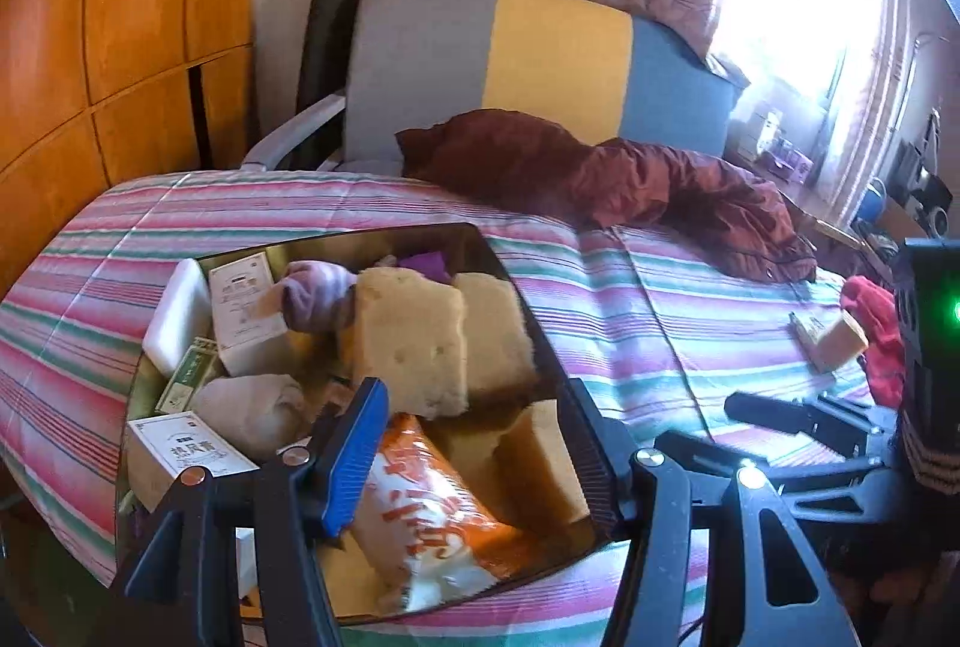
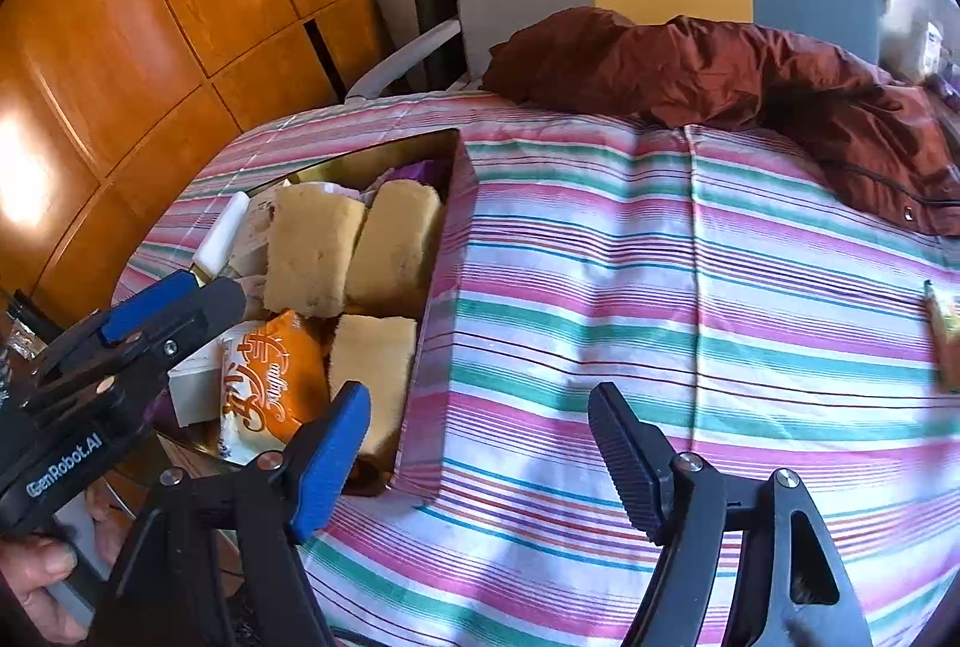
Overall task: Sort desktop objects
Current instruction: 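Move both grippers back toward the cracker pack and last sponge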
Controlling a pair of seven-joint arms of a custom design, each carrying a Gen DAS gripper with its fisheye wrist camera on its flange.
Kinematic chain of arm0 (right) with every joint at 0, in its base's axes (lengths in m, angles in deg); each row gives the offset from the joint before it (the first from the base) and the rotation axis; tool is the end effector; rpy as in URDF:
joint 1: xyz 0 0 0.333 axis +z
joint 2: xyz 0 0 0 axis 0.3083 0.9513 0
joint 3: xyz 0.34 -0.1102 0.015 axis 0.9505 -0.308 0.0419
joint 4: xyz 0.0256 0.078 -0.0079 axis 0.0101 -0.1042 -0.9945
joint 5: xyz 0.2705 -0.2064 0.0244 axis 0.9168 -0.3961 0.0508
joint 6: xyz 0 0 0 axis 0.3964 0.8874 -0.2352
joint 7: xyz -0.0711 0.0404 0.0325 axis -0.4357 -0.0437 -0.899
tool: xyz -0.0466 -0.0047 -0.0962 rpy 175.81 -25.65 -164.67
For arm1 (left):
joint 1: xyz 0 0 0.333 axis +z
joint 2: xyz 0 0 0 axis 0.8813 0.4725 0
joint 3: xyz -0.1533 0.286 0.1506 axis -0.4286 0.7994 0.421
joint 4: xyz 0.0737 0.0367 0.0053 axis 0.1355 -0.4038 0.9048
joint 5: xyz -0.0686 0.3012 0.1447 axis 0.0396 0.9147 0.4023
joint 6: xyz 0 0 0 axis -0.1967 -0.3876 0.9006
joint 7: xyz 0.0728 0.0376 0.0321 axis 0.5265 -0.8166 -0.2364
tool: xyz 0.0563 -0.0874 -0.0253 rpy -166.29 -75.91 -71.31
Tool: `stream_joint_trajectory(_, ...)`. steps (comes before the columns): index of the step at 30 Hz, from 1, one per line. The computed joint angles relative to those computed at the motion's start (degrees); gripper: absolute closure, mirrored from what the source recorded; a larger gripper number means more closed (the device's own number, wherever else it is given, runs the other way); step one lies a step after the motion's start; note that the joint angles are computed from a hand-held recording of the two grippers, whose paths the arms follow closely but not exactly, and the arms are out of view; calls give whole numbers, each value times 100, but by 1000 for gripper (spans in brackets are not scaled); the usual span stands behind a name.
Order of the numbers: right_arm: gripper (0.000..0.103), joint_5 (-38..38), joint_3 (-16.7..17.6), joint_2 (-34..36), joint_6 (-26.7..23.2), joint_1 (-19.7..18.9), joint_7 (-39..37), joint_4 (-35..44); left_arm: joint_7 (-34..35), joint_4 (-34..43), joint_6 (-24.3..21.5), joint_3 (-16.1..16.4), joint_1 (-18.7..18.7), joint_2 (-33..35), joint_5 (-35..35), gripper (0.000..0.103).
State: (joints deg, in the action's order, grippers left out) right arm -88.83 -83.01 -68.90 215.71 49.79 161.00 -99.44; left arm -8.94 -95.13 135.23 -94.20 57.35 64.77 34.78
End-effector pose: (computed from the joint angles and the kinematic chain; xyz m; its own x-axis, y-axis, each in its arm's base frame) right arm 0.5558 0.3657 0.5643 0.2101 -0.9542 -0.2130 -0.8085 -0.0471 -0.5866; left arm 0.5230 -0.1373 0.5716 -0.0440 -0.9913 0.1243 -0.6814 -0.0612 -0.7293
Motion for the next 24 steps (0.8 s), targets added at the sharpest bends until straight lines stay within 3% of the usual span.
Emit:
stream_joint_trajectory(12, 21, -543, -142, -603, -54, -209, 638, -671, 743, 271, -170, -190, -242, 201, -434, 43)
stream_joint_trajectory(24, 18, -536, -50, -1233, -197, -929, 925, -1478, 1623, 876, -458, -503, -412, 667, -1009, 43)
